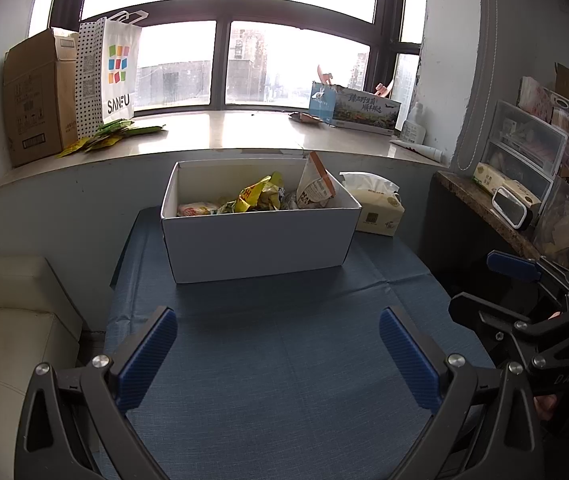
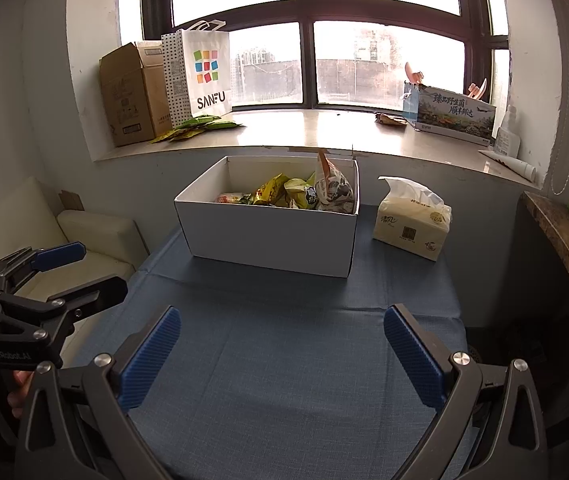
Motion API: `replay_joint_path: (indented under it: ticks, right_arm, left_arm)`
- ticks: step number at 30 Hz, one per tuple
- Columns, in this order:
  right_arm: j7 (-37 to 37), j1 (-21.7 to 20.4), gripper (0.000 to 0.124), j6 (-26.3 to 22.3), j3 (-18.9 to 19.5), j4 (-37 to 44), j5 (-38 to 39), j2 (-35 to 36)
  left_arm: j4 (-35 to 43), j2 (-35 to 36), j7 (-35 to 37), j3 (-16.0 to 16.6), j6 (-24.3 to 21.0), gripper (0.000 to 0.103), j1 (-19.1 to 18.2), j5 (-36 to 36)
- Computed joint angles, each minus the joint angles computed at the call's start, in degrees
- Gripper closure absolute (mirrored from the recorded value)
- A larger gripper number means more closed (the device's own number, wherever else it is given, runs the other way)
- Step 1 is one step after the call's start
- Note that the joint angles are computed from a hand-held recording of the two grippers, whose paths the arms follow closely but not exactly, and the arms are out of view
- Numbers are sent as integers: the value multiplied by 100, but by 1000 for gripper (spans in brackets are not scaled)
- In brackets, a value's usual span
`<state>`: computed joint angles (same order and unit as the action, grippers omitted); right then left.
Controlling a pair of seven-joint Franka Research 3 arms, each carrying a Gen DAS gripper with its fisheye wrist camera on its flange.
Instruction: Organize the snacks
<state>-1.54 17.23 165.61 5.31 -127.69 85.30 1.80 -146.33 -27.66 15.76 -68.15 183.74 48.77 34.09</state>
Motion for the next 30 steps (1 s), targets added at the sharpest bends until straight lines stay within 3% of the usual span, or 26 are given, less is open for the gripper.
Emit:
replay_joint_path:
  ticks: [30]
  right_arm:
    - [-96, -3, 21, -10, -5, -3, 69, -6]
  left_arm:
    - [-60, -114, 99, 6, 132, 0, -28, -77]
